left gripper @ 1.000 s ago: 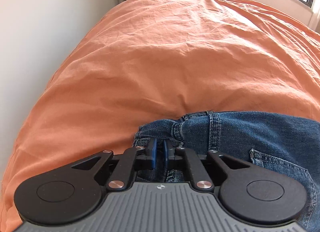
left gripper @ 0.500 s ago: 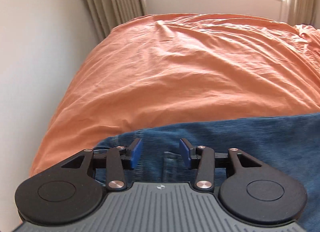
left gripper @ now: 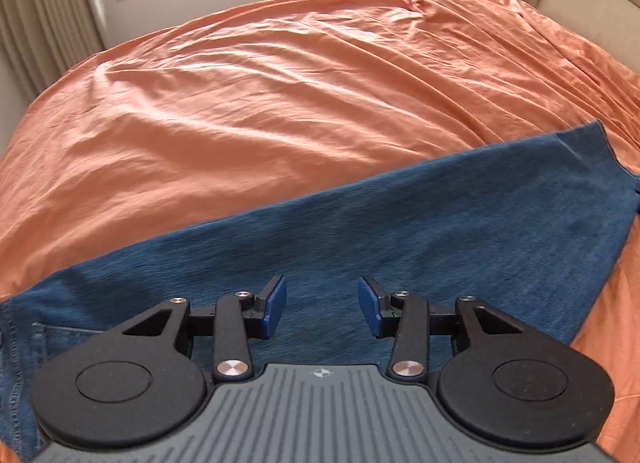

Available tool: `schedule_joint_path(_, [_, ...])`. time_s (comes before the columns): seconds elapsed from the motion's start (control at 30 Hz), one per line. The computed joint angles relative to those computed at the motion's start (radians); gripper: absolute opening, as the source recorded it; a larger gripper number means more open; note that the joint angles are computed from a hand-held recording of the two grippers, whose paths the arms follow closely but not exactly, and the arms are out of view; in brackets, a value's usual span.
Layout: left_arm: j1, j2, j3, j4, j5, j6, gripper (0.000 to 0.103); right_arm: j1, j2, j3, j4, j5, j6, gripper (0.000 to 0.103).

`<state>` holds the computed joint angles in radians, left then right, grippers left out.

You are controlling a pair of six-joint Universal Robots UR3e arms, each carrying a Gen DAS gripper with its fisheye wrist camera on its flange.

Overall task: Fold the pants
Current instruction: 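Grasp the leg hems with the right gripper and lift them toward the waistband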

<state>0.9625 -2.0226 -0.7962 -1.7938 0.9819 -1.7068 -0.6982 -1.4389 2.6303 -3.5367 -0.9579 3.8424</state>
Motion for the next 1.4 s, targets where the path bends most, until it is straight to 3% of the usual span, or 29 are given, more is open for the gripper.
schedule_joint_path(0.13, [-0.083,0.095,-0.196,0.076,0.012,0.011,0.047,-0.06,0.189,0.001,-0.199,0.102,-0.003,0.025])
schedule_joint_path(0.17, [-0.103,0.109,-0.232,0.095,0.011,0.004,0.043,-0.063,0.197,-0.005,-0.202,0.101,-0.012,0.013])
schedule_joint_path(0.27, [-0.171,0.151,-0.338,0.168,0.009,-0.035,0.038,-0.063,0.147,-0.011,-0.147,0.104,-0.101,0.006])
schedule_joint_path(0.43, [-0.305,0.132,-0.429,0.352,-0.013,-0.164,0.027,-0.046,0.015,-0.052,0.04,0.081,-0.225,0.005])
schedule_joint_path(0.57, [-0.434,0.035,-0.37,0.456,-0.009,-0.337,0.025,-0.032,-0.01,-0.091,0.119,0.069,-0.268,0.005])
schedule_joint_path(0.67, [-0.52,-0.03,-0.33,0.545,0.047,-0.444,0.021,-0.033,-0.025,-0.099,0.157,0.068,-0.299,0.005])
schedule_joint_path(0.9, [-0.572,-0.076,-0.318,0.632,0.096,-0.567,0.019,0.009,-0.004,-0.158,0.206,0.017,-0.315,0.005])
schedule_joint_path(1.0, [-0.536,0.013,-0.408,0.658,0.037,-0.536,0.019,0.023,-0.042,-0.177,0.257,-0.004,-0.325,0.004])
schedule_joint_path(1.1, [-0.499,0.099,-0.423,0.504,0.002,-0.425,0.019,0.039,-0.099,-0.2,0.309,-0.018,-0.34,0.003])
schedule_joint_path(1.33, [-0.416,0.344,-0.704,0.372,0.031,-0.169,0.019,0.119,-0.217,-0.303,0.463,-0.111,-0.349,0.003])
schedule_joint_path(1.4, [-0.371,0.403,-0.762,0.284,0.029,-0.097,0.019,0.151,-0.235,-0.339,0.507,-0.153,-0.349,0.003])
